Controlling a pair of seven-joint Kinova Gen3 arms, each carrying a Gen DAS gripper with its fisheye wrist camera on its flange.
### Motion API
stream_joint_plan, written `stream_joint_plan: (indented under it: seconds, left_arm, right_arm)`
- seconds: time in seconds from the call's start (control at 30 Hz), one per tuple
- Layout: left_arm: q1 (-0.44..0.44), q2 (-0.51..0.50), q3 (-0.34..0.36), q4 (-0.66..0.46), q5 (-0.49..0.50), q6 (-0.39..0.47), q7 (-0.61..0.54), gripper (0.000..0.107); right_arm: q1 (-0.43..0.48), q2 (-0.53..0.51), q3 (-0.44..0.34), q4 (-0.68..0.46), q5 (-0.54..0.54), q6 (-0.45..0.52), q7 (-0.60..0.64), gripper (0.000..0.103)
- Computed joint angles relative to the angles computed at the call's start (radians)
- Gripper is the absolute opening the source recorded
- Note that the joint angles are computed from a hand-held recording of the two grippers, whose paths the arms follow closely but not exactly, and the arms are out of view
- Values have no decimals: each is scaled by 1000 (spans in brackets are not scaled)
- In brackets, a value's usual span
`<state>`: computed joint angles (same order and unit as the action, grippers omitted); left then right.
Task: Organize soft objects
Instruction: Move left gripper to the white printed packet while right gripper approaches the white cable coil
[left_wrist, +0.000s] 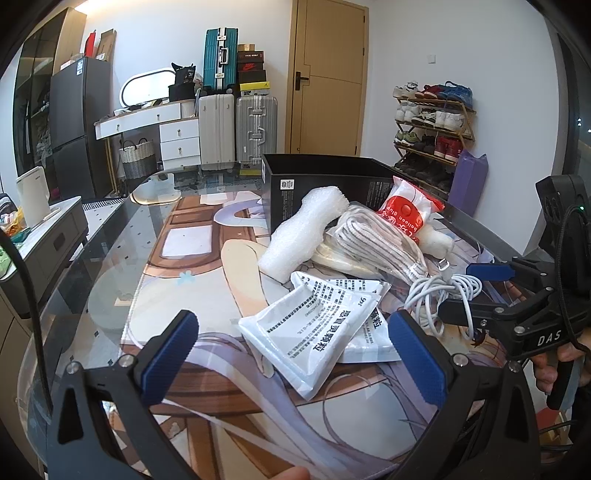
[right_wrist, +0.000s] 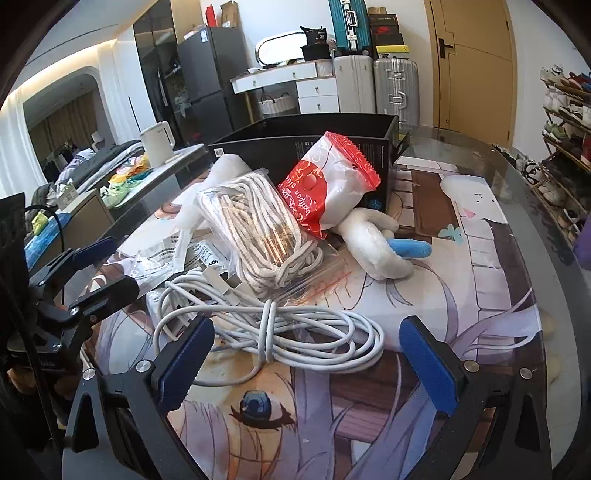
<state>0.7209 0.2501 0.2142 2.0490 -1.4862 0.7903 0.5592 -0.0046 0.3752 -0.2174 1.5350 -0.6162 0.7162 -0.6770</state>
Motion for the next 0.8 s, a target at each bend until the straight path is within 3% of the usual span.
stream_joint_plan:
  seconds: [0.1,0.23,0.8]
  left_arm:
    - [-2,-1,0,1,0,-1,-1,103]
    - [-3,-3,1,3,0,-1,-1,103]
    - [-27,-8,-2,-9,46,-29,-55,103]
  right_arm:
    - [-2,-1,-3,5,-3,-7,-1,97]
    - [26,2,-17,7,-50,1,27,80]
    - [129,-1,-20,52,-294,85,263,77]
